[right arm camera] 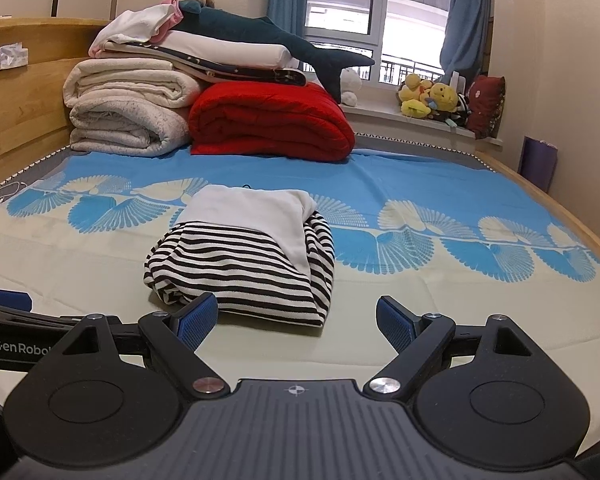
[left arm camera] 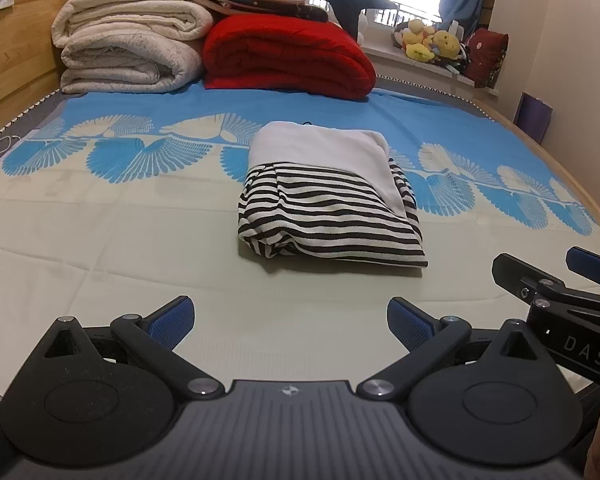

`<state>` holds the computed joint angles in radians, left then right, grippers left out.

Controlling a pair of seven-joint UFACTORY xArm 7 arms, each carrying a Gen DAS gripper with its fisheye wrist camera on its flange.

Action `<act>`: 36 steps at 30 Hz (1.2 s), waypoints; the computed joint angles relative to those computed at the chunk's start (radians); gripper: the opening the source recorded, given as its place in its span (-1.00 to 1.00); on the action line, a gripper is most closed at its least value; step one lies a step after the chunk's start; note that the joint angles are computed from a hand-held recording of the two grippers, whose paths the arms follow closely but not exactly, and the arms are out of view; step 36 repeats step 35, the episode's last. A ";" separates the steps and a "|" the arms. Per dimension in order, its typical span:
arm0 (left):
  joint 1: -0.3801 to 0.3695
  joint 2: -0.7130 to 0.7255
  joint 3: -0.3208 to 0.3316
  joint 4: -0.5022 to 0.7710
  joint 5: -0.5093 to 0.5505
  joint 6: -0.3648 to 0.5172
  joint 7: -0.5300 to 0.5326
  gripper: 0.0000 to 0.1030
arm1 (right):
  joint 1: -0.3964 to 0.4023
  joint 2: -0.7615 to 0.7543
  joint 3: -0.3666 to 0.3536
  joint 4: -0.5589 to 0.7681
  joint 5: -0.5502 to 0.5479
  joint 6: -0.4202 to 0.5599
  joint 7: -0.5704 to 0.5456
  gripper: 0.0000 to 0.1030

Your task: Fold small clothes

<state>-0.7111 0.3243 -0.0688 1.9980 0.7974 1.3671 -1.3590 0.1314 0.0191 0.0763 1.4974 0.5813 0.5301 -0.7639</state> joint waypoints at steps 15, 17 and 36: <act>0.000 0.000 0.000 -0.001 0.000 -0.001 0.001 0.99 | -0.003 0.001 -0.001 -0.002 0.008 0.002 -0.011 0.69; 0.000 0.000 0.000 -0.001 0.000 -0.001 0.001 0.99 | -0.003 0.001 -0.001 -0.002 0.008 0.003 -0.011 0.69; 0.017 -0.021 -0.010 -0.041 -0.006 -0.015 -0.004 0.99 | -0.006 0.003 0.000 -0.002 0.024 0.009 -0.033 0.69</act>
